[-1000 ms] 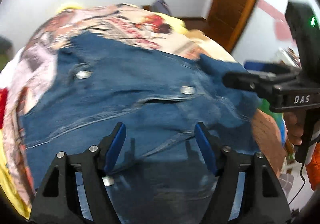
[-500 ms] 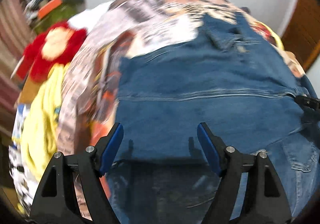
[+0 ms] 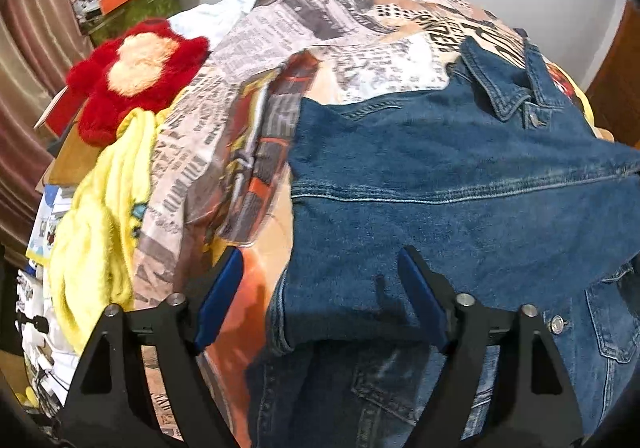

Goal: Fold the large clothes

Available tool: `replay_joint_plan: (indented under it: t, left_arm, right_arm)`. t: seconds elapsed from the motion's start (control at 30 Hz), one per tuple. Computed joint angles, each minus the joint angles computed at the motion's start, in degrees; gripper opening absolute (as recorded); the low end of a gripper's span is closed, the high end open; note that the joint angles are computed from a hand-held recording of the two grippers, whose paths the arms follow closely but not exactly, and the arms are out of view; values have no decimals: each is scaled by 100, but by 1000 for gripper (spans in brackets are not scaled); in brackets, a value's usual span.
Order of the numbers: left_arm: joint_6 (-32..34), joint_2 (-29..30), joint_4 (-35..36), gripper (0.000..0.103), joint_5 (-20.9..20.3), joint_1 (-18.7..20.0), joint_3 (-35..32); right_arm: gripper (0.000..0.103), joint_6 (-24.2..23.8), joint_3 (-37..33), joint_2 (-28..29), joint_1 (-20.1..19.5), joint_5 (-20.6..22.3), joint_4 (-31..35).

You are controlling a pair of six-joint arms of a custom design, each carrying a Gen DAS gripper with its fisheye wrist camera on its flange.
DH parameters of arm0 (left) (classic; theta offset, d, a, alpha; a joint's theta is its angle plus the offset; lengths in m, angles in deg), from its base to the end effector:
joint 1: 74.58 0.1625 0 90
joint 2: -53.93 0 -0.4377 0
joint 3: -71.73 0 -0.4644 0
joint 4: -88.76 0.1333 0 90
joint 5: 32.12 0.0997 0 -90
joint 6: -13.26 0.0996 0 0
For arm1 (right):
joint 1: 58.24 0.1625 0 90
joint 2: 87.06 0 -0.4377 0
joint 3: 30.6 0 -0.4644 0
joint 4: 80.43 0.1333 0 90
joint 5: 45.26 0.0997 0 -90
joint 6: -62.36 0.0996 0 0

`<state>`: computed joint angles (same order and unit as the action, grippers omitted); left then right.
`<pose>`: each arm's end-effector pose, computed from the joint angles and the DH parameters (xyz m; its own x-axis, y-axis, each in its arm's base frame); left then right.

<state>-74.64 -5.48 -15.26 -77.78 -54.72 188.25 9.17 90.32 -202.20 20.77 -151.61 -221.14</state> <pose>-0.4005 -0.3604 0.0292 -0.6788 -0.2173 -0.7014 0.2311 0.8434 -0.4850 0.0244 -0.4266 0.5147 -0.6497 -0.3299 0.6848 -0.6429 0.7191 -0.2636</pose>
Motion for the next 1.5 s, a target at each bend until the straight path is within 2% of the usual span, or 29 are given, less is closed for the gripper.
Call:
replay_joint_plan:
  t: [0.17,0.3,0.4,0.47,0.57,0.73,0.83,1.03,1.17,1.27,1.37,1.5]
  left_arm:
    - [423,285,-421,85,11,4,-80]
    - [774,496,-823,85,-190,120,-133]
    - [800,628,-744,85,-225,155,-199]
    - [798,701,-632,85,-198,154,-234]
    - [800,752,-541,85,-227,146,-247]
    - [725,709,-351,85,-206,63,-332]
    - [743,683,-245,85,11,-83,-455]
    - [1088,779,-400,85,528,-383,-838]
    - [1646,1004,-836,86,738,-511,-1155]
    - [2250,1272,-1414,91,734,-529,-1419]
    - [2748,1617,-1807,92,642,-495,-1737]
    - [3177,2067,-2106,92,383,-400,-2112]
  right_arm:
    - [39,-96,51,120,-190,-321,-71]
    - [42,-477,298,134,-441,-545,-420]
    - [51,-920,544,139,-507,-780,-973]
    - [63,-1222,713,132,-524,-912,-1463]
    - [72,-1220,819,-42,-592,-838,-1692]
    - [72,-1110,797,-571,-617,-537,-1214]
    - [72,-1112,715,-967,-690,-106,-924]
    - [74,-689,187,-1369,-995,552,-364]
    - [82,-321,-279,-1528,-1604,1134,46]
    - [84,-134,-518,-1553,-2147,1497,101]
    - [84,145,-799,-1425,-2727,1587,233]
    - [84,613,-1270,-1105,-3468,1770,951]
